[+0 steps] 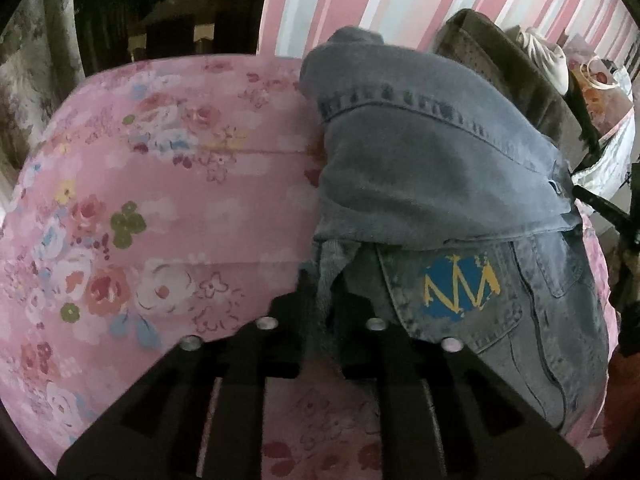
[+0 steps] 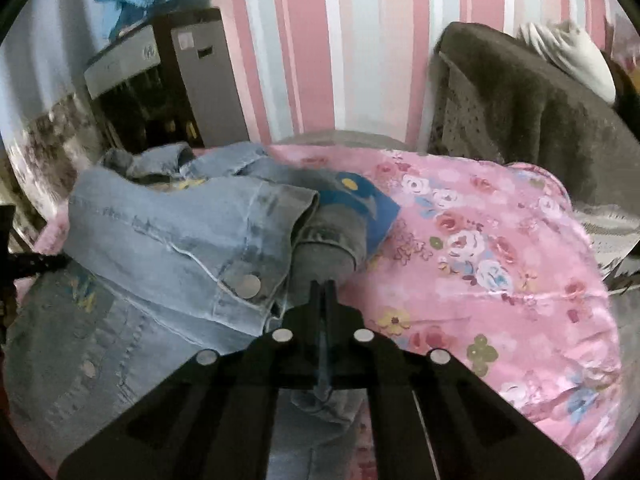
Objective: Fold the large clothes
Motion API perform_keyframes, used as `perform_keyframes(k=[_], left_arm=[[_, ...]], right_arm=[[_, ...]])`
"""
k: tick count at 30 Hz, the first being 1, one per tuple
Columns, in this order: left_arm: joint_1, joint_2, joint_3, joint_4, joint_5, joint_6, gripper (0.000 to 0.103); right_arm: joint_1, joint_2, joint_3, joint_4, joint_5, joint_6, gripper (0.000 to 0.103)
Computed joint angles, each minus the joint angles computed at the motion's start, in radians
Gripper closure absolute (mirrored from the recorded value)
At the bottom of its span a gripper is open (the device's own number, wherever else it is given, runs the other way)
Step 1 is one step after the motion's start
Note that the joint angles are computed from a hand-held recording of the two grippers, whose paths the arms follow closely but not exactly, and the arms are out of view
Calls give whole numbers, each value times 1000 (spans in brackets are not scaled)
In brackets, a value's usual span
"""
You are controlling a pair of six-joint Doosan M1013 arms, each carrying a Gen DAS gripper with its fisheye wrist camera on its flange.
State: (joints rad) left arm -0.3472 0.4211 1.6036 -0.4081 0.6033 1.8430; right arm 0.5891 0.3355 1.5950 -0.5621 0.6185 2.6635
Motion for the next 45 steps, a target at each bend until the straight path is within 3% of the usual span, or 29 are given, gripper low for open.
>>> perform_keyframes(k=[1,2,3,4,6,7,12,17,20,23,29,33,39,43,45], left_arm=[[-1,-1,-2,3,-6,-7,63],[-3,-7,1,10,-23,-21,47],[-4,-10,0,18,-35,-33,42],[-5,-12,-5,12,-38,-30,42],[-5,-11,-23,1,-36,-19,41],[-7,-9,-33,7,-37,-23,41],[-21,17,-103,7,-45,-35,42],[-38,53,-175,-21,-31,-11,46],[-71,76,-212,131,-30,-117,45],[-79,101,-239,203,2,-169,46],[-76,146,-280,268,69,-202,48],[-75,172,-299,289,79,-205,40],[-58,175,-299,228,76,-171,29],[-54,144,-271,214,53,-155,29],[-50,132,-268,217,42,-157,29]], right_arm=[[-3,-3,4,-7,-16,16,98],[-4,-4,5,-11,-23,26,97],[-5,-5,3,-20,-29,39,95],[-6,-6,3,-32,-38,52,90],[-5,-5,-5,-61,-40,72,64],[-3,-4,-11,-78,-39,77,62],[8,17,-61,-129,-15,44,62],[19,73,-145,-98,50,-116,62],[18,95,-168,-57,52,-175,62],[16,119,-185,-34,79,-220,63],[-2,163,-213,19,125,-301,67],[-13,192,-243,47,153,-342,67],[-26,192,-252,109,149,-388,64],[-37,130,-189,154,38,-384,63],[-45,109,-174,131,22,-348,60]])
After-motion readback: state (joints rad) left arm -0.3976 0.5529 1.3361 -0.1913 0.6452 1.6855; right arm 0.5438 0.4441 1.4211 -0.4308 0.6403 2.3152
